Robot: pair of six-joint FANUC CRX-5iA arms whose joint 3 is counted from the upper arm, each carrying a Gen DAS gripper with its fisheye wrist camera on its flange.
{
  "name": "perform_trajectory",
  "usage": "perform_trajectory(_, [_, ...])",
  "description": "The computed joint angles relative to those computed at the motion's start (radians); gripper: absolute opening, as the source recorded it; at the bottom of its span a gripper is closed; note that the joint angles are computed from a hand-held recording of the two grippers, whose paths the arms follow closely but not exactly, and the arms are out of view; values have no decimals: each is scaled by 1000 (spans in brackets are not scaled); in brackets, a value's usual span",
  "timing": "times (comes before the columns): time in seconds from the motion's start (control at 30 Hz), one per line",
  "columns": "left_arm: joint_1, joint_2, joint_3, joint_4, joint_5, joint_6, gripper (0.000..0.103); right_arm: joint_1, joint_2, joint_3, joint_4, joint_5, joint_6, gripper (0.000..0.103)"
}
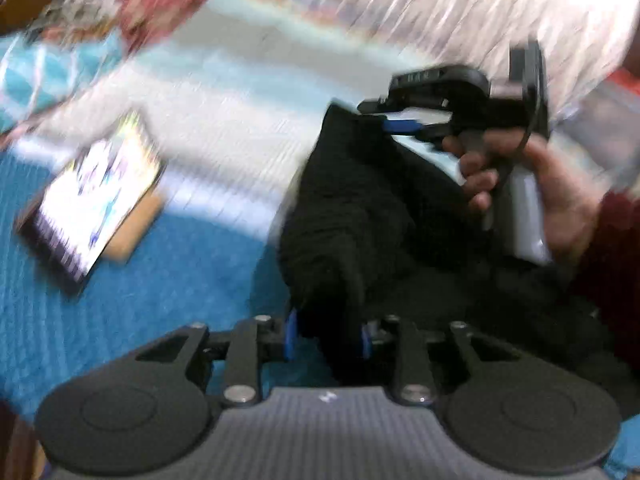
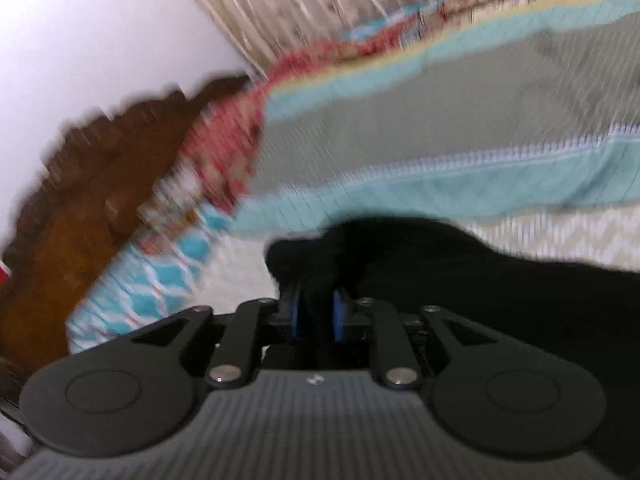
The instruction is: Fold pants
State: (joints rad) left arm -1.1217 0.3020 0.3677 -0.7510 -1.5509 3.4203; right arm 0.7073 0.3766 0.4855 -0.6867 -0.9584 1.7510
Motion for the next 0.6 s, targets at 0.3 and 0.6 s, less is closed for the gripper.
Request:
perform_trajectory(0.3, [-103, -70, -53, -106, -55, 111, 54, -145, -96, -100, -43, -25, 41, 46])
perform_trajectory(0.6, [92, 46, 184, -189, -21, -539, 70, -382, -124, -100, 390, 142, -34, 47])
